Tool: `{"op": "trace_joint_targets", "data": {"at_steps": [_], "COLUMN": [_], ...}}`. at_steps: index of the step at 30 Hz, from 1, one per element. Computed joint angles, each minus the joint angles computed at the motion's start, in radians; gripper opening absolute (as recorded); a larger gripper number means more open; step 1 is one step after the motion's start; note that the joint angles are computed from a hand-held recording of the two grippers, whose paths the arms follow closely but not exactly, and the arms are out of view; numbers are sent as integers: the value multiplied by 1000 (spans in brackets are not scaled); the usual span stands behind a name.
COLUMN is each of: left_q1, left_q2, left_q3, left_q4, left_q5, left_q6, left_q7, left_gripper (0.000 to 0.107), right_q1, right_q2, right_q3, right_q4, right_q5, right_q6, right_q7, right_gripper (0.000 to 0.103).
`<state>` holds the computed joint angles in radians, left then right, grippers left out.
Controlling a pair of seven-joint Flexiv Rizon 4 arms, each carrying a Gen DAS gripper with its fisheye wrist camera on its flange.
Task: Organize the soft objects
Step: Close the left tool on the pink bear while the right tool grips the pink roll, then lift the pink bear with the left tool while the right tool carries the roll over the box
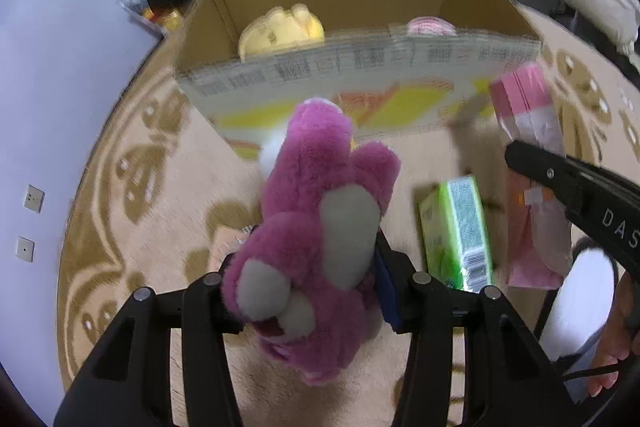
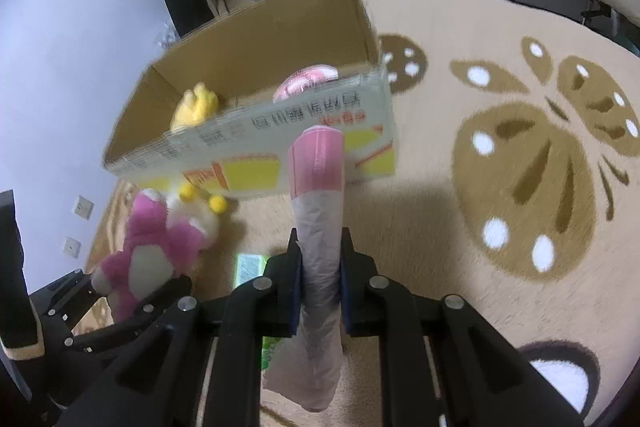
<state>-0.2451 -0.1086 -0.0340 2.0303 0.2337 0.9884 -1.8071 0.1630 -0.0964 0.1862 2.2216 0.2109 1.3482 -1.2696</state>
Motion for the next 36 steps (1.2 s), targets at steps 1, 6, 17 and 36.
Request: {"op": "trace_joint_targets", "data": {"at_steps": [1,6,17,36], "left_q1": [1,4,39,77], "left_q2": [6,26,63,79], "left_q3": [3,5,13,3], "left_q4": [2,-27,-21,-66], "left_q5": [5,58,79,121], "left_q6": [9,6,48,100], "left_q7": [-5,-47,-108,-145], "left_gripper": [48,48,48,48], "right_q1": [-1,17,27,41], "right_q2": [5,20,70,75], "right_q3": [1,-10,-10,-11], "right_q4": [1,21,28,22], "right_q5": [4,-56,-33,-23], "right_q6": [3,39,45,211], "right_q7": [-1,67,75,44], "right_gripper": [16,16,16,16]}}
